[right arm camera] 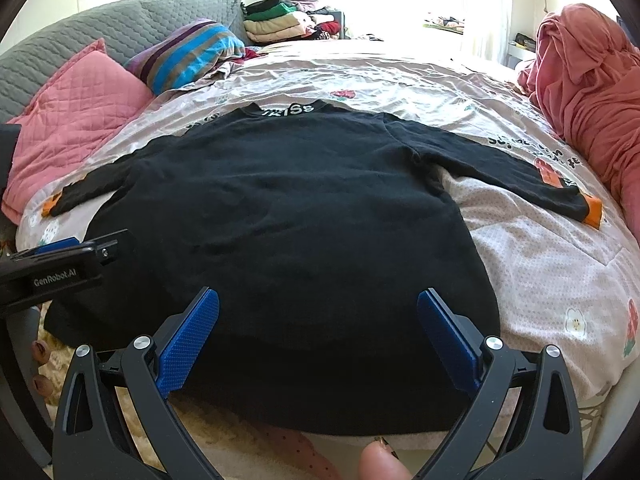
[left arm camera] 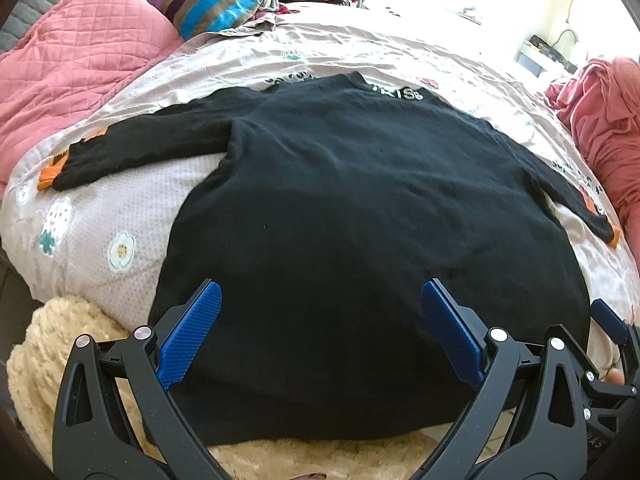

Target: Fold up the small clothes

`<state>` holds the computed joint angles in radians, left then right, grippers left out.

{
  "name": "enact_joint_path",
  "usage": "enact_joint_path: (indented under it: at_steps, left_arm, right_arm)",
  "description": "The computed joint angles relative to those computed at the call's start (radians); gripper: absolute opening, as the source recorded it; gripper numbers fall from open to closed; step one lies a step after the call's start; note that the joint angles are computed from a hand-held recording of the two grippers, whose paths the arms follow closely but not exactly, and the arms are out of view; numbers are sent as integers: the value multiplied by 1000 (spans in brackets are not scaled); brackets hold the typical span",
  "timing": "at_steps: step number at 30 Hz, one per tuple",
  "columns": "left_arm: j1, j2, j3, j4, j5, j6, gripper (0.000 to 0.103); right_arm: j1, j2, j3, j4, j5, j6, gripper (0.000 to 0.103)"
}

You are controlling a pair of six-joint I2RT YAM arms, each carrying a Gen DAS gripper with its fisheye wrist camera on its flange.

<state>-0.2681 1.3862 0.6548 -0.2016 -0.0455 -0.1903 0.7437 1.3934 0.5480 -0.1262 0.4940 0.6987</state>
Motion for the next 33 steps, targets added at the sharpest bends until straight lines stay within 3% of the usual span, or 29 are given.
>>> enact_joint_path:
  at_steps: [33]
  left_arm:
    - [-9,329,393,-83,5,3,94]
  right_arm:
    - [-426,204,196,130,-239,-248,99]
